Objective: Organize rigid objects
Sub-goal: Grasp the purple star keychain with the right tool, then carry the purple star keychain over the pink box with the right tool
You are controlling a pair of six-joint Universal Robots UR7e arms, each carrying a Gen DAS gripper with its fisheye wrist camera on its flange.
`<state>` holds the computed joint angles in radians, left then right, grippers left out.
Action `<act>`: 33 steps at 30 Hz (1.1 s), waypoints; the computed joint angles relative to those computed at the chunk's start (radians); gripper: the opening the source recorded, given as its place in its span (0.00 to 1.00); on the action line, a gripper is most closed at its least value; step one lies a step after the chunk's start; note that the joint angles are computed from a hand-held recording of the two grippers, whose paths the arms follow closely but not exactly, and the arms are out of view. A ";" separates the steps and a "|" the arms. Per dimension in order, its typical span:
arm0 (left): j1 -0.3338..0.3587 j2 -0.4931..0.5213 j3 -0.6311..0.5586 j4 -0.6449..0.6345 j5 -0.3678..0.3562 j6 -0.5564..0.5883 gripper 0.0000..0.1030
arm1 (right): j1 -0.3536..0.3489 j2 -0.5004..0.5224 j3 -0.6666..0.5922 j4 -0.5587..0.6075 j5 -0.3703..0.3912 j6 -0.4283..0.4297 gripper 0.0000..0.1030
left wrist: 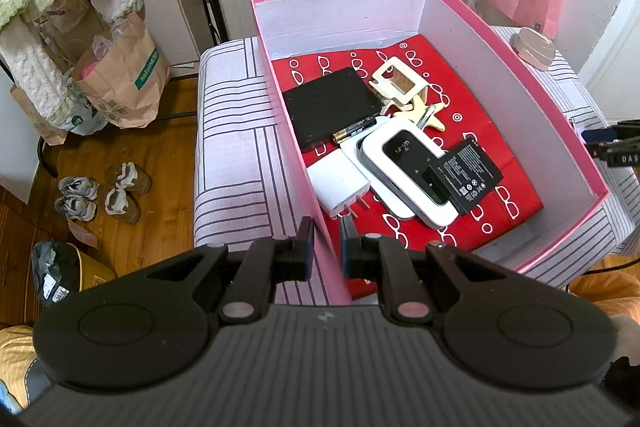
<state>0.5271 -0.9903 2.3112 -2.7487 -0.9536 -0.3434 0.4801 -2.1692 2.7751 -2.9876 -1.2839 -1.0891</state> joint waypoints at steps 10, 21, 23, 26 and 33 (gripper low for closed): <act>-0.001 -0.002 0.002 0.003 0.004 -0.005 0.11 | 0.011 0.083 -0.054 -0.008 0.052 0.151 0.26; -0.009 -0.008 0.005 0.019 0.007 -0.002 0.11 | 0.005 -0.026 -0.083 0.203 0.096 0.151 0.11; -0.010 -0.009 0.006 0.020 0.009 -0.005 0.11 | 0.023 -0.048 -0.073 0.196 0.082 0.131 0.11; -0.011 -0.009 0.006 0.023 0.009 -0.013 0.11 | 0.044 -0.077 -0.063 0.197 0.070 0.110 0.11; -0.015 -0.008 0.003 0.035 0.012 -0.020 0.11 | 0.160 -0.150 -0.046 0.169 0.037 0.078 0.11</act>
